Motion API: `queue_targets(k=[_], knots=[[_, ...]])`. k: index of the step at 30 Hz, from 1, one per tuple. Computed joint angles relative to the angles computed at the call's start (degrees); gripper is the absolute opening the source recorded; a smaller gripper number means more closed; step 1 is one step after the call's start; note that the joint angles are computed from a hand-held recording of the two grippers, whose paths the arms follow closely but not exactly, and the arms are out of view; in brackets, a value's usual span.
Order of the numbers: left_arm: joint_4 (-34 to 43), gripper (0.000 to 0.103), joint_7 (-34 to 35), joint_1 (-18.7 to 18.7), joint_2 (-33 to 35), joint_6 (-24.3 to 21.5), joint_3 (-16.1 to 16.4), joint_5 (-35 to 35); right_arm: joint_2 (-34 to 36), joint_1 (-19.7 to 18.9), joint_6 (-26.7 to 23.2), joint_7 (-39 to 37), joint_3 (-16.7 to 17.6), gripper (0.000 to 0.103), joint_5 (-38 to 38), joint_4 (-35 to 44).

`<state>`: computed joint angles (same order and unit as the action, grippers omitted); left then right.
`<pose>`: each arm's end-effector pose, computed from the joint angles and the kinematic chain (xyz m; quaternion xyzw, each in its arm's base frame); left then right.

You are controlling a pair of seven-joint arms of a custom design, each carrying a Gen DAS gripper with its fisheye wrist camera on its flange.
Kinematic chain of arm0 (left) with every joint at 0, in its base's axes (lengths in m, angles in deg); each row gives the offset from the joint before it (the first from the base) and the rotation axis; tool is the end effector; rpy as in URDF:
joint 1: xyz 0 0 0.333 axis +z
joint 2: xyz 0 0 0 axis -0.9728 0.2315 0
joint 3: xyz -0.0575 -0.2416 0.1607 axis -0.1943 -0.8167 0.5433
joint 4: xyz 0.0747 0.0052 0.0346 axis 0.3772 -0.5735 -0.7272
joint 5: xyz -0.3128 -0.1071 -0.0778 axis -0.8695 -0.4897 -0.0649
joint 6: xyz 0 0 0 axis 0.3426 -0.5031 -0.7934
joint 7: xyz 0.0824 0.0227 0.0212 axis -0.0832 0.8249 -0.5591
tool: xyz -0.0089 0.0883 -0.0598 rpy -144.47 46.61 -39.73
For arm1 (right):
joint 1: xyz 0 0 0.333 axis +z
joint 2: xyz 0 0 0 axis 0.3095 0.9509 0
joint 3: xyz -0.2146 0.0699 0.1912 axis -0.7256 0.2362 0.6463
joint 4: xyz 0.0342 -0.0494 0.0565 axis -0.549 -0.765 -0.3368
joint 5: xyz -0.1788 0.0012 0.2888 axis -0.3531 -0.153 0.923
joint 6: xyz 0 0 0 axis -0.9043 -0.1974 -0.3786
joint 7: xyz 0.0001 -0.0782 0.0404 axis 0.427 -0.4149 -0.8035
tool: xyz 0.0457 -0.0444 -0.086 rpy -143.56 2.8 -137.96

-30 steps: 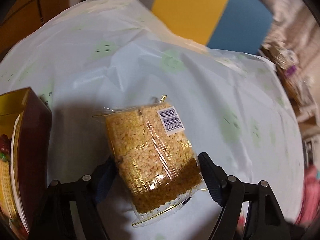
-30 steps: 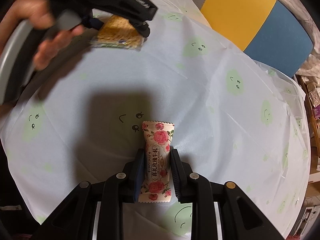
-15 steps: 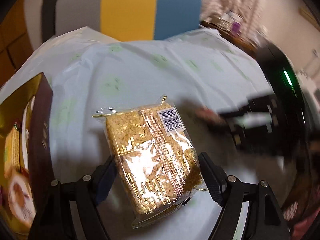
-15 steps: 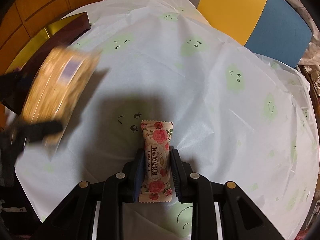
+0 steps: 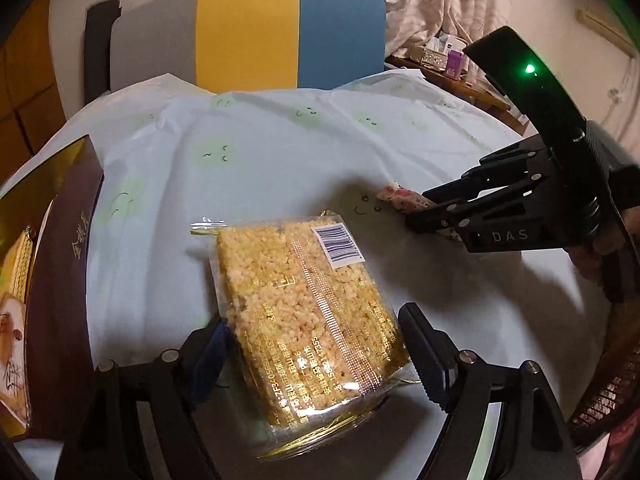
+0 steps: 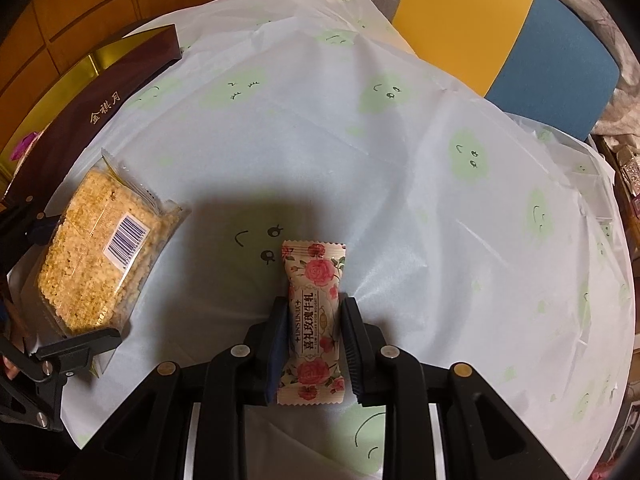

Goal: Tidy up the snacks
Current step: 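Grasp the rice-cracker bar pack with the left tool while the right tool holds the candy, then carry the rice-cracker pack into the gold tin and open the left tool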

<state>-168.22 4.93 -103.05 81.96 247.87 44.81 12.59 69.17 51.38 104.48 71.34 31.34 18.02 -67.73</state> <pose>0.4735 -0.4077 0.3731 -0.4149 0.8404 -0.3336 0.1016 0.4840 0.3761 0.4000 -0.7811 0.5956 -0.1428 0.1220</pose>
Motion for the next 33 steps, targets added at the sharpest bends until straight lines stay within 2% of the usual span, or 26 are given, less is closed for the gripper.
queue_targets(k=[10, 15, 19, 23, 27, 33], knots=[[-2.5, 0.082, -2.5, -2.5, -0.7, 4.2, 3.0, 1.5, 1.0, 0.9, -0.7, 0.9, -0.3, 0.026, -1.5, 1.1], [-2.5, 0.081, -2.7, -2.1, -0.8, 4.1, 2.5, 1.7, 0.8, 1.1, -0.6, 1.0, -0.4, 0.026, -2.2, 0.9], [-2.1, 0.079, -1.9, -0.5, -1.1, 2.3, 0.8, 1.1, 0.8, 1.1, -0.4, 0.8, -0.3, 0.026, -2.3, 0.8], [-2.3, 0.079, -2.3, -1.1, -2.1, 1.0, 1.4, 1.5, 0.8, 0.9, 0.1, 0.7, -0.3, 0.026, -2.1, 0.5], [-4.0, 0.079, -0.3, 1.2, -3.8, 1.1, -1.3, 0.4, 0.8, 0.9, 0.2, 0.8, -0.3, 0.026, -2.1, 0.5], [-7.0, 0.079, 4.7, 7.0, -7.0, 2.8, -7.2, -4.4, 0.8, 1.0, 0.2, 1.1, -0.5, 0.026, -2.5, 0.5]])
